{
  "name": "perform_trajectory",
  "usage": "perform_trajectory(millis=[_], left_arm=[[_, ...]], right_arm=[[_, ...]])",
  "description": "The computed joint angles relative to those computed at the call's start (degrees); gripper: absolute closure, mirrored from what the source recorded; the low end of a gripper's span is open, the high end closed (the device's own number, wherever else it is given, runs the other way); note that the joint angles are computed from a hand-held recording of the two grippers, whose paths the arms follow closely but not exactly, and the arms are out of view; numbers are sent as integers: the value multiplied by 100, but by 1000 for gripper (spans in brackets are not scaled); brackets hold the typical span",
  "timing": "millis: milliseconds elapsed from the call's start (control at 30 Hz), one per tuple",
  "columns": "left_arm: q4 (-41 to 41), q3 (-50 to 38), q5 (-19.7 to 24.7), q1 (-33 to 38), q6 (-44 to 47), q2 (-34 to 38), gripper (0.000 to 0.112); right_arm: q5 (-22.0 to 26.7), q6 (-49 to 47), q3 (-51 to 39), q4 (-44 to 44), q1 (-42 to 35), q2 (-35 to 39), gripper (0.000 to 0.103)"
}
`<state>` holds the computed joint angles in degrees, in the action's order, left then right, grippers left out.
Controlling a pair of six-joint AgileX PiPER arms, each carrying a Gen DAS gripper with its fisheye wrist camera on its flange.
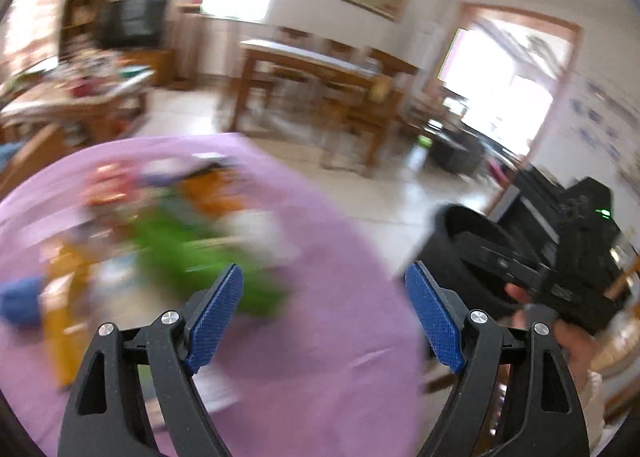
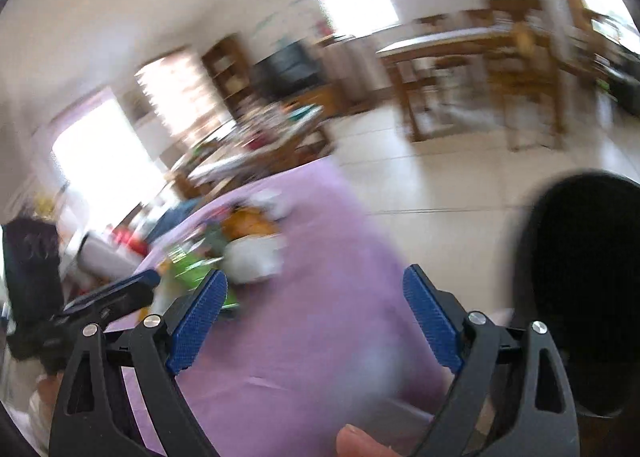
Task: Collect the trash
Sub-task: 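Drop yellow snack bag from left tool while right drops milk carton into bin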
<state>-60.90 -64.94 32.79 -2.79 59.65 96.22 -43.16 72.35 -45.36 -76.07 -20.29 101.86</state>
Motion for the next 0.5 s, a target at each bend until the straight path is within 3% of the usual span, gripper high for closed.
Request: perform_trajectory(millis=[167,233,333,400,500], left_arm=[[184,-159,603,1559,-36,200,30],[359,-392,891,1977,-155,491,30],[773,-919,1290,2248,-382,968,38],[1106,-1208,1351,2185,-650,1234,44],[1323,-1456,1476,2203,-810,1568,49]], right_arm=[[880,30,-424,142,1840,51,15],[965,433,-643,-204,2223,162,15],[1784,1695,-1134,-1203,3025,406,15],[1824,2609,-1448,-1977,3185,693,21],[1587,3076,-1673,-2282,3188,995,34]])
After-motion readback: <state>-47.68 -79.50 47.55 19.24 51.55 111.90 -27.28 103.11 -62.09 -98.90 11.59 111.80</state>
